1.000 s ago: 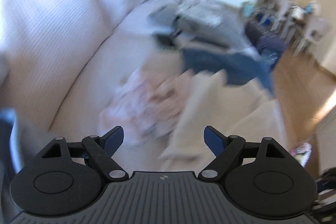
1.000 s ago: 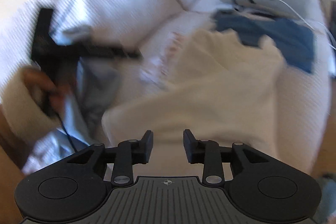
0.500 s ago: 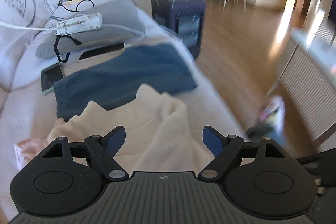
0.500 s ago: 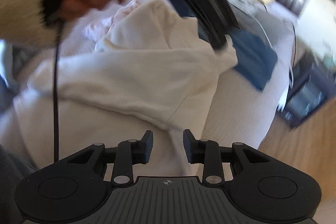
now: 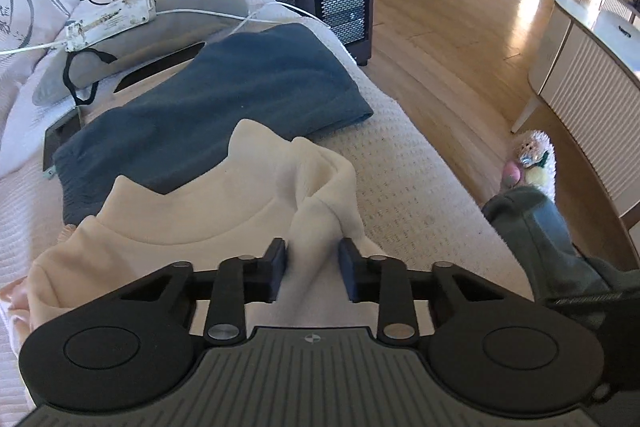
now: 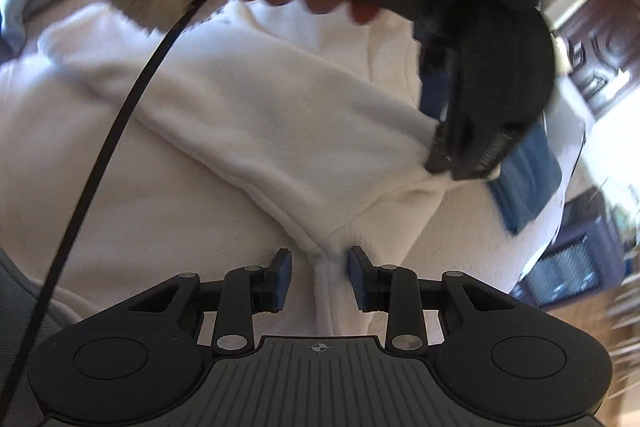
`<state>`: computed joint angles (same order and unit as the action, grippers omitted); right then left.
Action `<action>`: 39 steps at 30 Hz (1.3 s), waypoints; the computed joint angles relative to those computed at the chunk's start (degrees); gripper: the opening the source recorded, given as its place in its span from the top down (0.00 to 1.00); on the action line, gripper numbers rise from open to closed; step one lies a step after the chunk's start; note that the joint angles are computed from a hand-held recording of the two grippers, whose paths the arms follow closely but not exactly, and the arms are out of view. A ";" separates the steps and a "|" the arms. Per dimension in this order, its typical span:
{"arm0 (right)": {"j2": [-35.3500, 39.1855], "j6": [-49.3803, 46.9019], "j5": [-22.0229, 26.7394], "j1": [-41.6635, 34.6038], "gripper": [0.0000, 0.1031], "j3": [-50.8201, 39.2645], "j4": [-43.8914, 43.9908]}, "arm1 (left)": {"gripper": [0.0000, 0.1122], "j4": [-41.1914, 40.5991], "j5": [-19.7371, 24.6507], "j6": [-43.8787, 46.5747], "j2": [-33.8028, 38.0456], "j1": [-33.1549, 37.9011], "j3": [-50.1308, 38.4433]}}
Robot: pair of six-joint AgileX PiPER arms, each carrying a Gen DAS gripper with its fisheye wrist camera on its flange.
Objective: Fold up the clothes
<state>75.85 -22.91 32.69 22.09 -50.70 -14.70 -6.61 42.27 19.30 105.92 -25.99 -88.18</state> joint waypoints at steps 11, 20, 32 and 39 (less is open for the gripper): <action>-2.13 -1.34 4.74 -13.14 0.88 -5.87 15.88 | 0.95 -13.83 2.75 7.91 2.44 1.68 -9.67; 4.01 10.08 10.01 -27.93 0.99 -8.55 15.80 | 0.95 2.40 2.26 -0.43 14.02 -4.70 -19.89; -0.62 -20.48 11.54 -31.20 0.92 -7.70 46.40 | 0.83 -10.69 0.87 10.80 -2.82 3.56 -3.28; 8.42 -11.19 3.75 -23.83 0.94 -10.53 38.38 | 0.82 -11.72 -0.60 9.12 -6.02 2.63 5.35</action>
<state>84.27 -34.10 36.44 -1.74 -61.24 23.68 -18.33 41.67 28.41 99.90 -23.35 -82.83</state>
